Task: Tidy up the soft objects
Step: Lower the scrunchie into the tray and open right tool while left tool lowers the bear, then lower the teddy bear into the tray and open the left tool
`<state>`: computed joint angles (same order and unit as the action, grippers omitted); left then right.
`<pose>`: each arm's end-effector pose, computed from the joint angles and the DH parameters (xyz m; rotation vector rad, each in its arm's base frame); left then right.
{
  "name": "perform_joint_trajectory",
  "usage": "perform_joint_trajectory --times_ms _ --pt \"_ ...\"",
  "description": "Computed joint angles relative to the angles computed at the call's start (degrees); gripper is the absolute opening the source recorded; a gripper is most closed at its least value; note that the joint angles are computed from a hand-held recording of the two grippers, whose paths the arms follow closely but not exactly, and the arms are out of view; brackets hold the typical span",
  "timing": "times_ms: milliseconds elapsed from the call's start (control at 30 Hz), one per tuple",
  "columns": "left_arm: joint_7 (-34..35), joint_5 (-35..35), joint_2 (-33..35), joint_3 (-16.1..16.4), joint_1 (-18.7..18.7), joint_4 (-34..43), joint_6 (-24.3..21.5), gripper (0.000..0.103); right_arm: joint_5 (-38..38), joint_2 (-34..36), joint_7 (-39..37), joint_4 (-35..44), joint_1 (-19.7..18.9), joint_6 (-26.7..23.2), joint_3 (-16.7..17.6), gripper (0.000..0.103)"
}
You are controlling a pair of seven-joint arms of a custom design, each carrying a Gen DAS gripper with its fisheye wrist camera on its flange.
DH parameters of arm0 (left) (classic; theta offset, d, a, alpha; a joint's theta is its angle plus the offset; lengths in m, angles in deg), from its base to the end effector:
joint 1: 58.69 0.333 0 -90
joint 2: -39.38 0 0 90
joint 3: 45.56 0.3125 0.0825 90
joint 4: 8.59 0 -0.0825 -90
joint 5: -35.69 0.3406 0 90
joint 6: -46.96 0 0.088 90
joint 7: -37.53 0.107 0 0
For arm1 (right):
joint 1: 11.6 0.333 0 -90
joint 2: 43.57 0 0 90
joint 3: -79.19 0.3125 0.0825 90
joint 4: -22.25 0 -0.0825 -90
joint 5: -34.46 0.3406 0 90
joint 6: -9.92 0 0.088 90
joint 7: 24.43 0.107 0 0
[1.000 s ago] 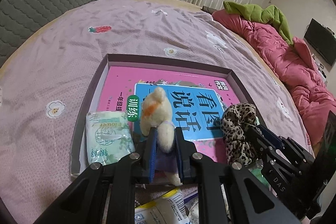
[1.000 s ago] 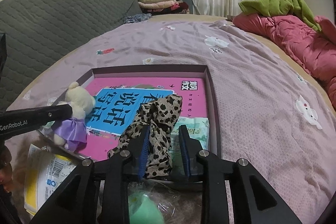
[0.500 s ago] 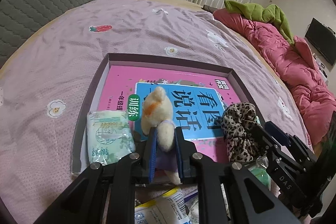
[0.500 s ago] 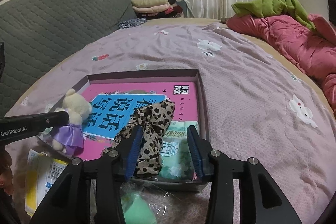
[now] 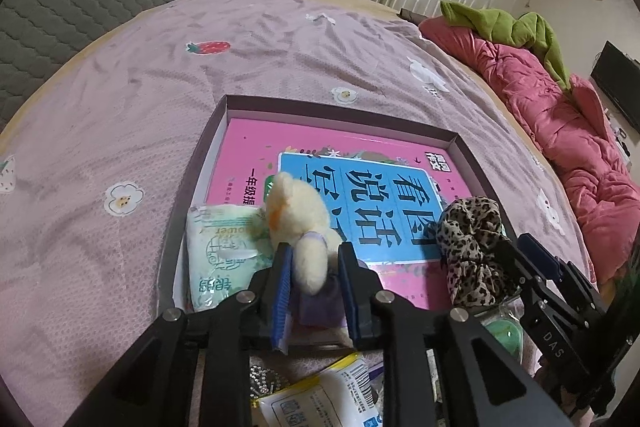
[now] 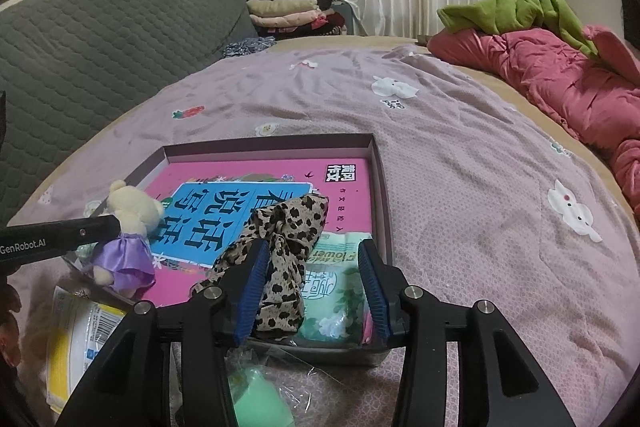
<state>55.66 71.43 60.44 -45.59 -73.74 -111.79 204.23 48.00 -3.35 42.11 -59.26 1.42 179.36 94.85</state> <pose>0.6168 -0.1903 0.4234 -2.2533 1.3647 -0.7407 0.6771 0.2845 0.4106 -2.0100 1.1195 -0.4419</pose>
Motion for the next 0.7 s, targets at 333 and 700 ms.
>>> perform_joint_trajectory --times_ms 333,700 --pt "-0.67 0.36 -0.84 -0.14 0.04 -0.85 -0.35 0.042 1.76 -0.3 -1.95 -1.02 -2.04 1.48 2.62 0.054" --pt "-0.18 0.67 -1.71 -0.91 0.02 -1.32 -1.4 0.042 2.82 -0.57 -2.84 -1.36 -2.35 1.77 3.01 0.056"
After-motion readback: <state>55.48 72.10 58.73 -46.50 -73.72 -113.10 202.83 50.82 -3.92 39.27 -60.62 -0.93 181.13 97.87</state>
